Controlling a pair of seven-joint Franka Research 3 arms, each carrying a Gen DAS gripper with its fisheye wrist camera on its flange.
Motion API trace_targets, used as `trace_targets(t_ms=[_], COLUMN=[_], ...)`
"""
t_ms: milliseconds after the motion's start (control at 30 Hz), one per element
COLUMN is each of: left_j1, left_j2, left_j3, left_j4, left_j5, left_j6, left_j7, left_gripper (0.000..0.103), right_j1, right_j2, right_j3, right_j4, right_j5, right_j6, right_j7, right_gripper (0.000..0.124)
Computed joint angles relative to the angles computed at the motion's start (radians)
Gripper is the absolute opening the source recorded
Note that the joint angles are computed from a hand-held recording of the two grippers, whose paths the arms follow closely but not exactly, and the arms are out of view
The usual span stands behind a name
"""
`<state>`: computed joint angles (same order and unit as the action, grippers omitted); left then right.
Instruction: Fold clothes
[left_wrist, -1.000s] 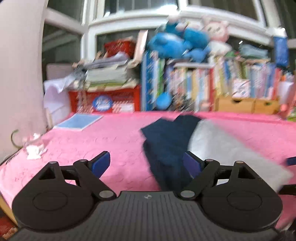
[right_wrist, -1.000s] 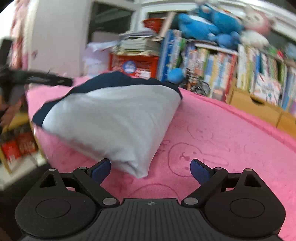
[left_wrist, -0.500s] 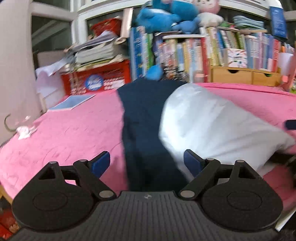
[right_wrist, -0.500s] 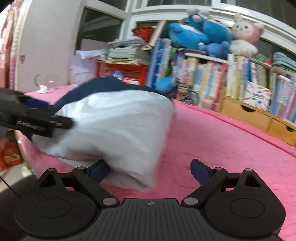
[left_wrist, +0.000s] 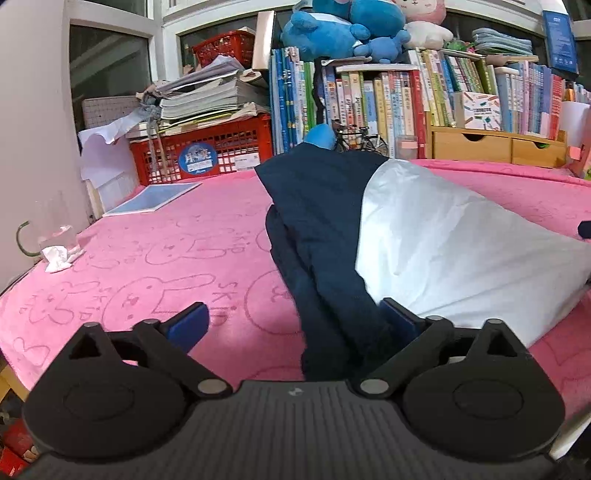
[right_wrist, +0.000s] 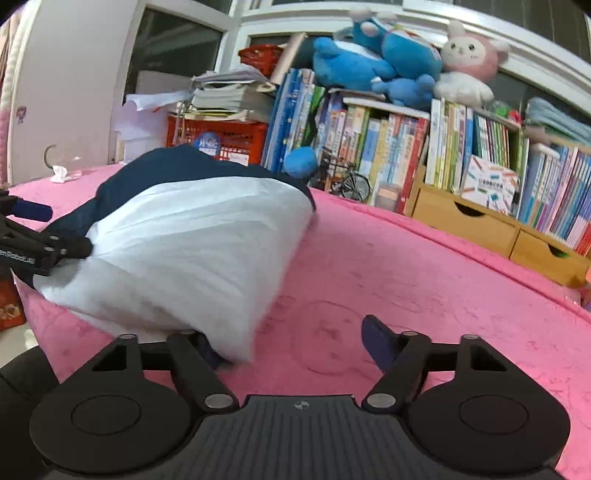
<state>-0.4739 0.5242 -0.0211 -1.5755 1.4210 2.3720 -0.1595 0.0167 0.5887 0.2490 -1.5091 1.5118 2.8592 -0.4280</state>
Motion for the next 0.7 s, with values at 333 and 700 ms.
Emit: trace_targets(t_ms=[333,700], left_j1=[0.021,0.045], left_j2=[-0.053,-0.171], left_j3=[-0.009,-0.051], left_j4=[-0.073,-0.166], left_j5=[0.029,0.083], left_j6=[0.048,-0.016], left_j7=[-0.024,-0.092], left_gripper=[0.102,0.096], right_j1=[-0.008,-0.138], right_j2=[-0.044,0.019], right_j3=[-0.047,-0.082], right_j4=[-0.049,0.133], right_j5=[-0.207,-0.366], right_j6=[-0.093,-0.581], right_j7=[0.092,0.642], right_gripper=[0.081,0.087])
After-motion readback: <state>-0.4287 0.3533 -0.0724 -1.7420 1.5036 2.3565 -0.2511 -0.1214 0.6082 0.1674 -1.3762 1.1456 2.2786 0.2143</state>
